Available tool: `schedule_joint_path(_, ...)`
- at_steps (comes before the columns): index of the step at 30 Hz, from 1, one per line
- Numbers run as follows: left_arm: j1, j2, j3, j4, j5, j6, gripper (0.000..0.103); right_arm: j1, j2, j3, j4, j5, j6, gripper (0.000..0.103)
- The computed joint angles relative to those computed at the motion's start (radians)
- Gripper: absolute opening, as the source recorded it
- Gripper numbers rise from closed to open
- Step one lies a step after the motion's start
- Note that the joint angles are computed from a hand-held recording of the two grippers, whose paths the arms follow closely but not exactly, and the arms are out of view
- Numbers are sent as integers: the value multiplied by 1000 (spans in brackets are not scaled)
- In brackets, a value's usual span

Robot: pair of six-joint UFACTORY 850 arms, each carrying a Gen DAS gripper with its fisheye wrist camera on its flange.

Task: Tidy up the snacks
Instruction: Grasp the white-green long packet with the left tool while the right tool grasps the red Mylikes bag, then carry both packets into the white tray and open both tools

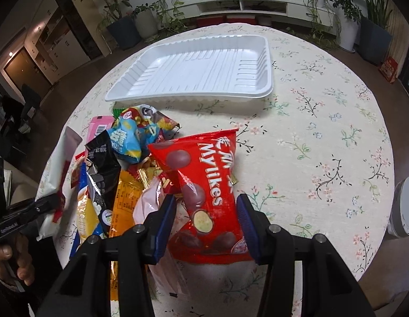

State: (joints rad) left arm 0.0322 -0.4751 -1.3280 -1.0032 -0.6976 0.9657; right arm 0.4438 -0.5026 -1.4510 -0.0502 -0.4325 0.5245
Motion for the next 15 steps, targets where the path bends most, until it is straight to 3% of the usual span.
schedule_joint_path(1, -1, 0, 1, -5, 0, 1, 11, 0, 1, 2, -4, 1, 1, 37)
schedule_joint_path(4, -1, 0, 2, -9, 0, 4, 11, -4, 14, 21, 22, 15, -19, 32)
schedule_joint_path(15, 11, 20, -2, -40, -18, 39, 11, -10, 141, 165, -50, 171, 152, 27)
